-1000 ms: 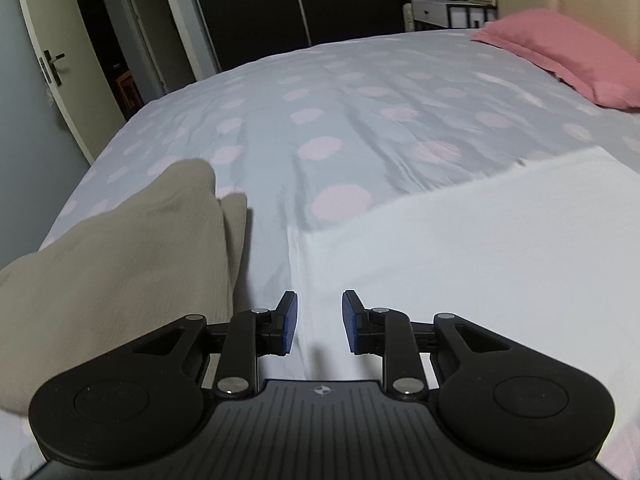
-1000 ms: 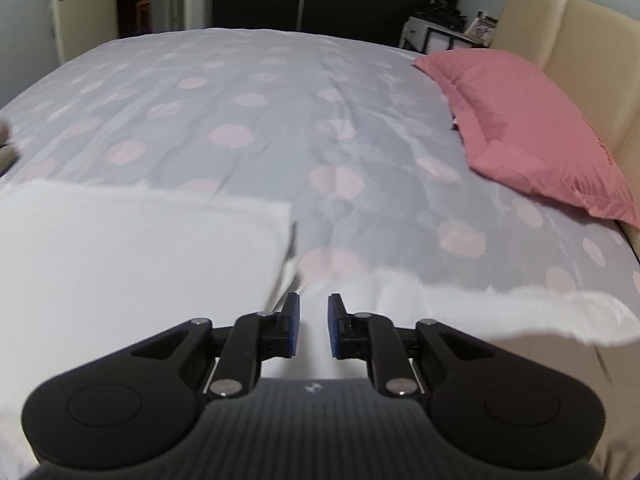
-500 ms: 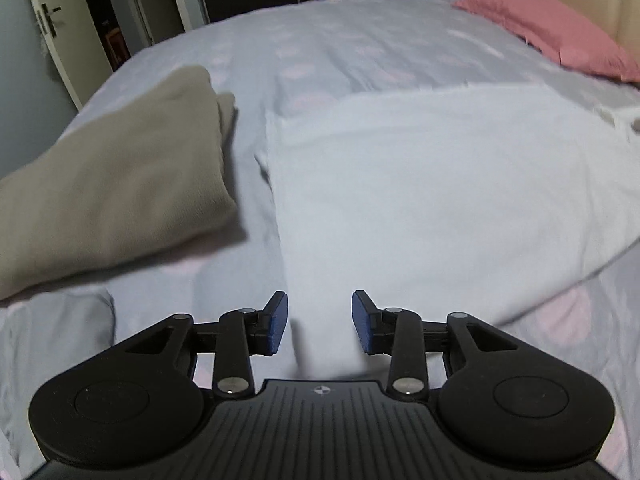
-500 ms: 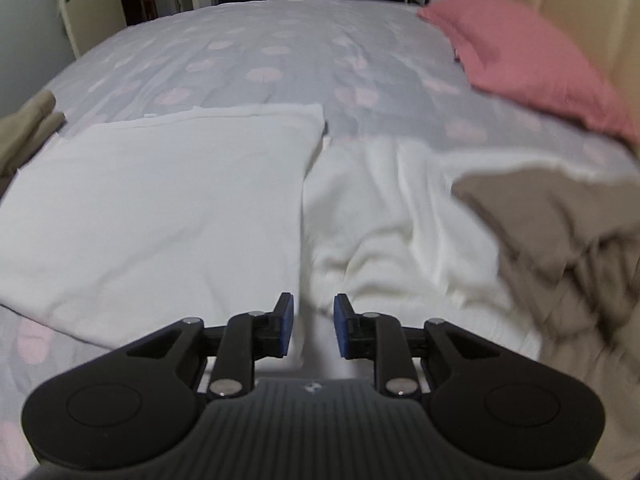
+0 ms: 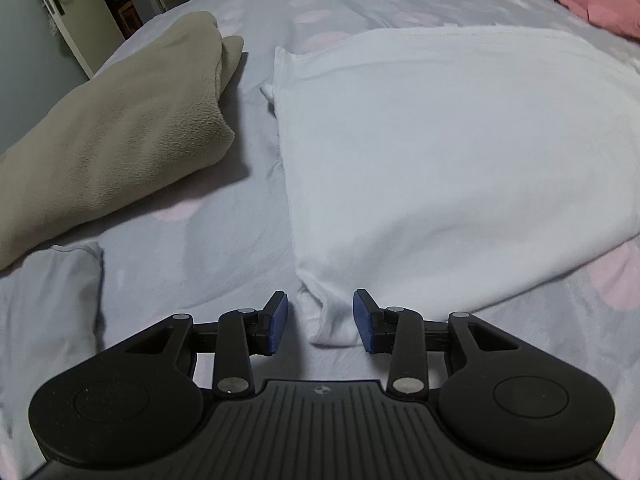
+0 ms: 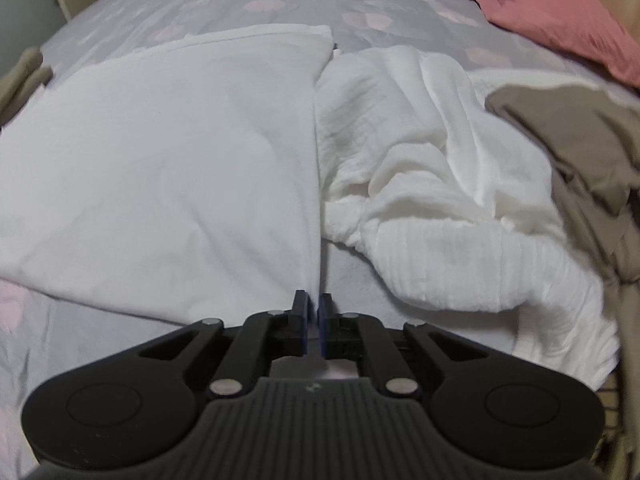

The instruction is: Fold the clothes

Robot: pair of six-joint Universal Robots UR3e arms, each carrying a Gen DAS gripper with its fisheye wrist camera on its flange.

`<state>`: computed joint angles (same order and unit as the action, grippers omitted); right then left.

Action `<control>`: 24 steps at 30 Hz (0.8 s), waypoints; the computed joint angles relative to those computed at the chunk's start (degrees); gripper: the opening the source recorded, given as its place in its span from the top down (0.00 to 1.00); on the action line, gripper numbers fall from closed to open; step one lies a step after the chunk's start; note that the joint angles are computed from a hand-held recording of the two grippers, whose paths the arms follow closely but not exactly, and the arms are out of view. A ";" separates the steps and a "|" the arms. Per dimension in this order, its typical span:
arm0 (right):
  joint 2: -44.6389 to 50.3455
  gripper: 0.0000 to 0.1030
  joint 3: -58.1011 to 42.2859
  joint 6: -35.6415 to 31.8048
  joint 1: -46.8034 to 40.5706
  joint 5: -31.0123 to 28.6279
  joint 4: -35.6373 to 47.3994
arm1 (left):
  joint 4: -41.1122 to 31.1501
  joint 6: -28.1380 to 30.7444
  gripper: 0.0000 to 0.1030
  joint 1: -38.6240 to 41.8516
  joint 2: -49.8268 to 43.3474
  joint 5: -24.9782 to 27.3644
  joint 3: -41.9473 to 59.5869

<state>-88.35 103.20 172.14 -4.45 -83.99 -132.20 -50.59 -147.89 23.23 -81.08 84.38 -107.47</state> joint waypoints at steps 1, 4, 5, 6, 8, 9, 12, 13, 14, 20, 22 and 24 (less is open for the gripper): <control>-0.11 0.93 -0.57 0.08 0.36 -0.67 0.71 | -0.75 -0.08 0.65 0.19 0.40 0.45 0.33; -0.93 0.93 -1.72 0.83 0.85 -1.80 2.83 | -3.04 -0.17 0.65 2.45 2.82 -0.53 0.33; -1.42 0.92 -1.80 1.31 0.54 -1.72 3.36 | -4.24 -0.71 0.64 3.74 3.54 -1.77 0.52; -1.91 0.86 -1.89 1.80 0.22 -1.63 3.90 | -5.63 -1.53 0.59 5.16 4.10 -3.39 0.87; -4.06 0.78 -0.90 2.87 -2.06 1.62 4.30 | -9.13 -3.40 0.53 8.33 4.97 -7.40 2.03; -4.95 0.68 -0.63 3.54 -3.36 3.77 4.71 | -11.57 -4.59 0.53 10.20 5.20 -10.20 3.00; -5.98 0.65 -1.07 6.42 -4.81 6.62 5.98 | -19.12 -7.15 0.51 14.15 4.40 -16.75 6.42; -5.97 0.64 -1.27 7.39 -4.85 7.14 6.41 | -20.47 -7.66 0.50 14.30 3.78 -17.05 7.13; -5.77 0.63 -1.24 8.26 -5.11 7.71 6.70 | -21.27 -8.29 0.50 14.16 3.13 -16.76 7.61; -4.51 0.64 0.89 12.30 -7.01 10.88 7.82 | -21.16 -11.96 0.50 15.04 0.15 -16.99 6.80; -4.02 0.64 2.16 13.32 -7.85 12.09 6.95 | -20.47 -12.29 0.50 15.41 -0.16 -18.22 6.28; -3.24 0.65 2.51 13.82 -8.17 13.09 5.76 | -19.52 -12.52 0.52 15.14 -0.44 -19.05 5.73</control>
